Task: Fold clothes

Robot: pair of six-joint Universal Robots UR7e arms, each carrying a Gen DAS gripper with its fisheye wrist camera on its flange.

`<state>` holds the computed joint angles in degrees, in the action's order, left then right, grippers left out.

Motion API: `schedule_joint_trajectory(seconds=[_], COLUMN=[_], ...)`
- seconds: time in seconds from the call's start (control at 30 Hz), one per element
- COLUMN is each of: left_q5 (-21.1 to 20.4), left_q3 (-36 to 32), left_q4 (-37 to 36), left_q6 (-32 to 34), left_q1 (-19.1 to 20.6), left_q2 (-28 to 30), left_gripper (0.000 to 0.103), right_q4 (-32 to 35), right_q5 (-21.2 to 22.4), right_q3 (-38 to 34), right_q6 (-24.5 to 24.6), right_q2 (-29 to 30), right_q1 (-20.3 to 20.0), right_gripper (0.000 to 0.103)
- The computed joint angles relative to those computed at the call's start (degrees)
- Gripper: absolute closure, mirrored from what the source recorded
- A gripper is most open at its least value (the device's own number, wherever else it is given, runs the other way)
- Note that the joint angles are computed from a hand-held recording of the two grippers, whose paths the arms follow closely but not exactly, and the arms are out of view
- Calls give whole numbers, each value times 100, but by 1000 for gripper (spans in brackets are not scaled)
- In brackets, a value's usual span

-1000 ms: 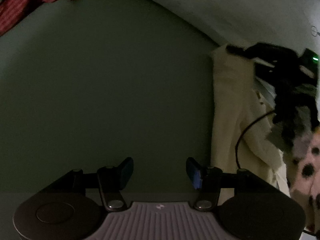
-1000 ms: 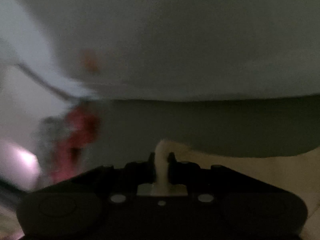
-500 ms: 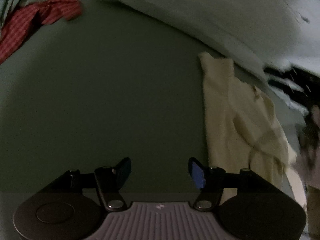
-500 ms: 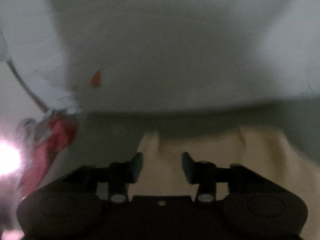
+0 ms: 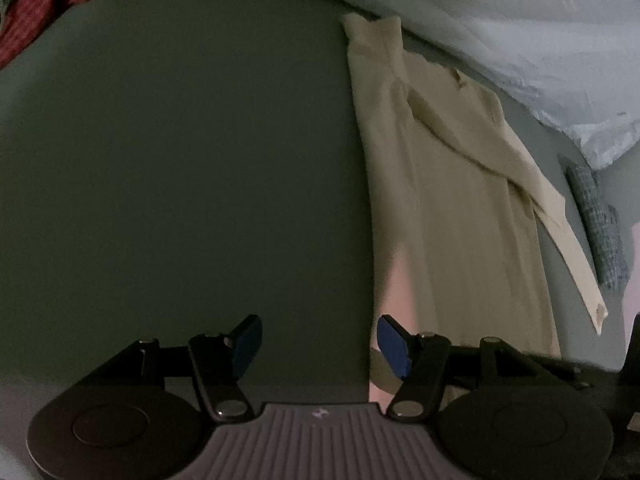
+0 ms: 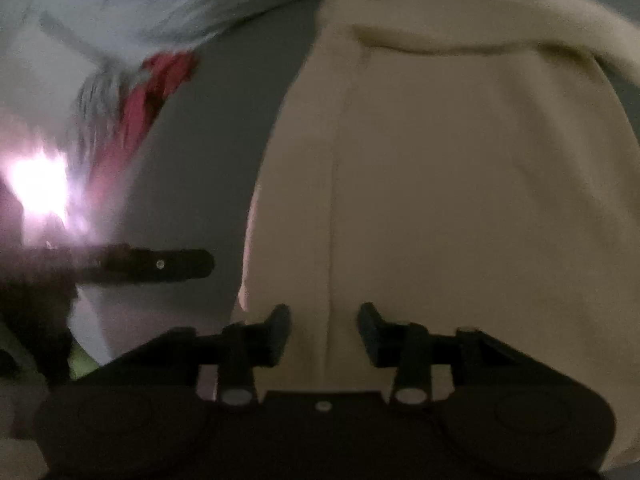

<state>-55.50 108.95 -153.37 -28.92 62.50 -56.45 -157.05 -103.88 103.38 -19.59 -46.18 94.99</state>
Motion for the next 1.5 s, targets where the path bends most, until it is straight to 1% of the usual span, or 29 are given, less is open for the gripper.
schedule_joint_trajectory(seconds=[0.07,0.13,0.23,0.3,0.33,0.37,0.4,0.5,0.53,0.57,0.63,0.67,0.7,0.77,0.8,0.83,0.87,0.9,0.93,0.97,1.0,1.07,1.1,1.13,1.2,1.27,1.3,1.43,1.5], left_q5=[-54,-87,-32,-23,-29,-45,-57,-31,13,54,91,78,70,90,133,183,225,244,237,240,261,322,343,365,414,496,545,802,913], left_q3=[207,302,365,350,348,347,347,387,403,415,424,413,409,373,365,361,357,337,295,243,191,82,26,-38,-194,-396,-502,-1017,-1317], left_q4=[-43,-127,-172,-223,-235,-206,-191,-331,-366,-380,-355,-319,-272,-155,-127,-130,-160,-198,-221,-242,-269,-337,-373,-398,-394,-345,-327,-222,-186], left_q6=[-127,-184,-136,-23,11,-5,-17,74,128,178,249,259,248,213,220,252,278,287,282,285,298,359,398,430,460,472,484,644,811], left_q1=[-57,-93,-173,-195,-203,-205,-212,-271,-298,-320,-337,-329,-326,-326,-345,-370,-391,-400,-396,-392,-397,-421,-431,-437,-435,-418,-408,-349,-308], left_q2=[-135,-157,-141,-84,-66,-66,-64,-59,-63,-64,-57,-45,-41,-7,3,10,19,36,64,106,157,269,324,382,504,649,724,1054,1229], left_gripper=[38,38,38,38,38,38,38,38,38,38,38,38,38,38,38,38,38,38,38,38,38,38,38,38,38,37,37,37,37], right_q4=[-117,-248,-119,-111,-70,-29,8,-165,-275,-418,-698,-692,-508,-123,-193,-252,-310,-438,-584,-696,-783,-994,-1128,-1254,-1592,-2017,-2222,-2489,-2566], right_q5=[-402,-668,-677,-535,-461,-387,-314,-222,-236,-304,-713,-910,-953,-1015,-903,-895,-886,-887,-845,-768,-672,-582,-596,-658,-808,-950,-1002,-1009,-1175], right_q3=[6,158,261,392,422,452,481,571,632,707,831,834,772,622,674,698,721,758,787,807,802,733,658,618,501,312,190,-488,-1032], right_q6=[-486,-721,-237,-217,-197,-177,-157,28,24,-40,-232,-230,-99,301,266,188,110,12,-46,-35,66,329,452,481,461,372,332,330,302], right_q2=[126,71,-35,-133,-159,-185,-212,-360,-434,-502,-574,-531,-457,-322,-380,-430,-479,-525,-577,-661,-728,-787,-790,-811,-796,-702,-641,-395,-131], right_q1=[204,297,318,262,239,215,193,223,289,357,491,503,437,329,306,334,361,379,376,333,265,146,63,-10,-131,-242,-303,-585,-709], right_gripper=[79,79,79,79,83,99,99,100,100,100,100,99,99,96,94,92,80,74,65,61,61,53,51,49,48,36,36,36,36])
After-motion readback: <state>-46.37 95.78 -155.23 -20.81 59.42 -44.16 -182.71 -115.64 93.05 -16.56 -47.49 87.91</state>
